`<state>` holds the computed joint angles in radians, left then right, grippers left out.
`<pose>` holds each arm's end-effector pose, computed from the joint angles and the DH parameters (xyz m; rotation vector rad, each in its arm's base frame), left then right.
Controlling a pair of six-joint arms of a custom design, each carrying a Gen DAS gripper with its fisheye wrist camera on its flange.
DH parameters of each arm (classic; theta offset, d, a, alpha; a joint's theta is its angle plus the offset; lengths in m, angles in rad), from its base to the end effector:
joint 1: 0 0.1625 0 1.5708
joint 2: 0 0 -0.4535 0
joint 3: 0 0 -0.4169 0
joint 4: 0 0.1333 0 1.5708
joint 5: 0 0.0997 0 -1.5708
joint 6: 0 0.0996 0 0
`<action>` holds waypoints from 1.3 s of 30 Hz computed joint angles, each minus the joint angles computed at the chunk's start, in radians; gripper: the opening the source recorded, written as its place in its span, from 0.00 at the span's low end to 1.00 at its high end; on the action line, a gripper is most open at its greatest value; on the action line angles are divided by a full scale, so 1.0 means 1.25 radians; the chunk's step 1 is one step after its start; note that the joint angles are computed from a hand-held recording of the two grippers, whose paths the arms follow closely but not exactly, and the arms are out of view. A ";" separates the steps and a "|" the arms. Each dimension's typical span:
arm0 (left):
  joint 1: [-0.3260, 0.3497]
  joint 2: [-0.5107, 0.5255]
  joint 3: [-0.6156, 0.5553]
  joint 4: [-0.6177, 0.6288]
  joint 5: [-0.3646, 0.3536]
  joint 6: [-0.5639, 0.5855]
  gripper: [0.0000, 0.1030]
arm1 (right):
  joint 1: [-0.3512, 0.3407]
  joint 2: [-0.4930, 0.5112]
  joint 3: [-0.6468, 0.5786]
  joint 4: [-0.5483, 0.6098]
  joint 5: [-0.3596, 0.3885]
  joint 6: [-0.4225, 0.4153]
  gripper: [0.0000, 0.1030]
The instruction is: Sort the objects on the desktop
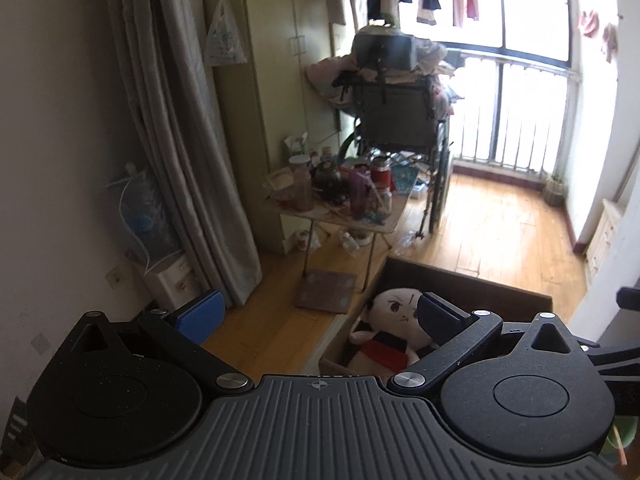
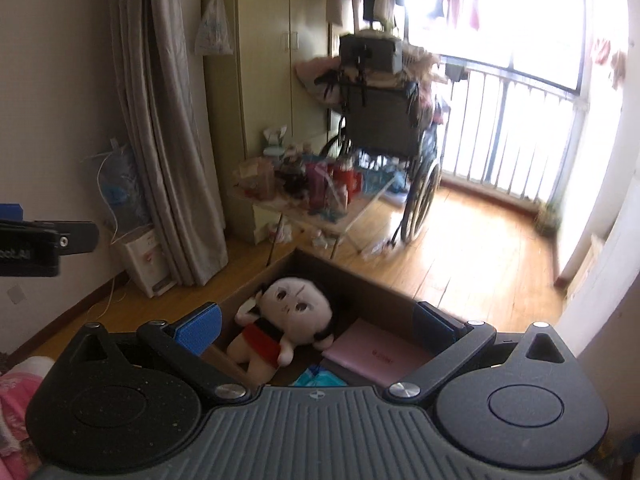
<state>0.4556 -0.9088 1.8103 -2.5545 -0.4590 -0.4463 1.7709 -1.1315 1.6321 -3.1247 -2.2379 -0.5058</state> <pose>-0.4771 -0.4817 0.1575 0.6686 2.0950 -1.0255 0.2046 -0.6482 0.4208 0.3311 -2.1307 1.1032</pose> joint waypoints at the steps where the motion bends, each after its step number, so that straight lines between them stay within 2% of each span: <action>1: 0.000 -0.003 -0.002 0.029 0.002 -0.029 1.00 | -0.001 -0.002 -0.002 0.016 -0.005 0.014 1.00; 3: 0.007 -0.008 -0.017 0.100 -0.021 -0.092 1.00 | 0.001 0.001 -0.007 0.030 -0.024 0.023 1.00; 5: 0.023 -0.012 -0.054 0.231 -0.072 -0.181 1.00 | 0.008 0.017 -0.024 0.045 -0.079 0.002 1.00; 8: 0.036 -0.009 -0.079 0.322 -0.113 -0.249 1.00 | 0.013 0.037 -0.047 0.087 -0.144 -0.010 1.00; 12: 0.053 0.003 -0.120 0.403 -0.178 -0.280 1.00 | 0.006 0.037 -0.061 0.206 -0.171 0.075 1.00; 15: 0.056 0.015 -0.141 0.453 -0.195 -0.301 1.00 | 0.000 0.036 -0.071 0.276 -0.184 0.152 1.00; 20: 0.058 0.022 -0.155 0.482 -0.218 -0.317 1.00 | -0.007 0.036 -0.096 0.373 -0.193 0.243 1.00; 24: 0.065 0.031 -0.168 0.493 -0.228 -0.319 1.00 | -0.011 0.040 -0.117 0.419 -0.201 0.281 1.00; 39: 0.077 0.060 -0.199 0.507 -0.249 -0.306 1.00 | -0.020 0.052 -0.152 0.479 -0.204 0.303 1.00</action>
<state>0.5515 -0.8340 1.5612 -1.9208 -0.7708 -0.8294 1.7464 -1.0670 1.4419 -2.5260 -2.4931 -0.1270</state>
